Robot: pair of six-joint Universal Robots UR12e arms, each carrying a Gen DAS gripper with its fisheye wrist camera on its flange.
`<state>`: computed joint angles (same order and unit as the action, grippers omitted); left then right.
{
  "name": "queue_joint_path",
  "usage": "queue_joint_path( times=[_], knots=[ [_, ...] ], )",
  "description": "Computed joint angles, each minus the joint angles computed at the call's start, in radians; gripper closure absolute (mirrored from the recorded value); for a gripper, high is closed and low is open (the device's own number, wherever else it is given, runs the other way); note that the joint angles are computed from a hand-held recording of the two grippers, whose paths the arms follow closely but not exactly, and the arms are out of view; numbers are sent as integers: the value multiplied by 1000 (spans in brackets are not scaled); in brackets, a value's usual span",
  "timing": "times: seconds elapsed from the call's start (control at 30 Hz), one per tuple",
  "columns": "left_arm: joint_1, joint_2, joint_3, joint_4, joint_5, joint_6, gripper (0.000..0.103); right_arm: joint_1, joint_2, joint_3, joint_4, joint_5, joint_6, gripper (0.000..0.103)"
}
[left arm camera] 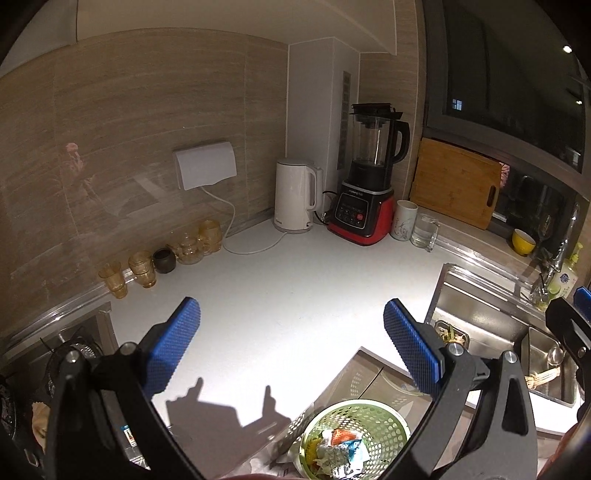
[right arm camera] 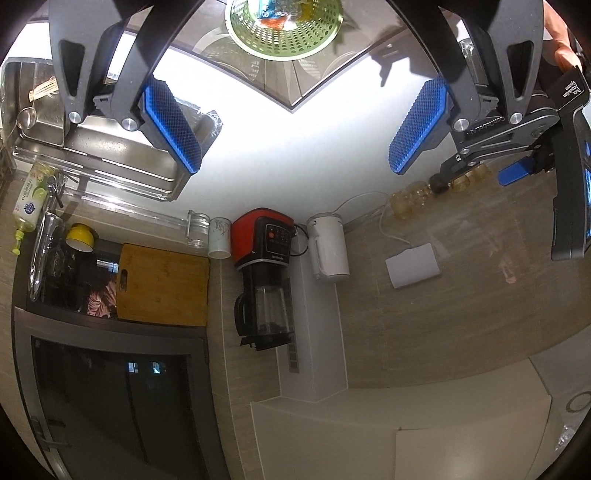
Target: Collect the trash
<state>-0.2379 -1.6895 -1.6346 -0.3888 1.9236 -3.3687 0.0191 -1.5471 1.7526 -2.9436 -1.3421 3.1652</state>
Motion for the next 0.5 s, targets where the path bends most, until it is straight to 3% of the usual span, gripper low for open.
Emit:
queue_joint_path(
  times=[0.5],
  knots=[
    [1, -4, 8, -22, -23, 17, 8, -2, 0, 2, 6, -11, 12, 2]
  ],
)
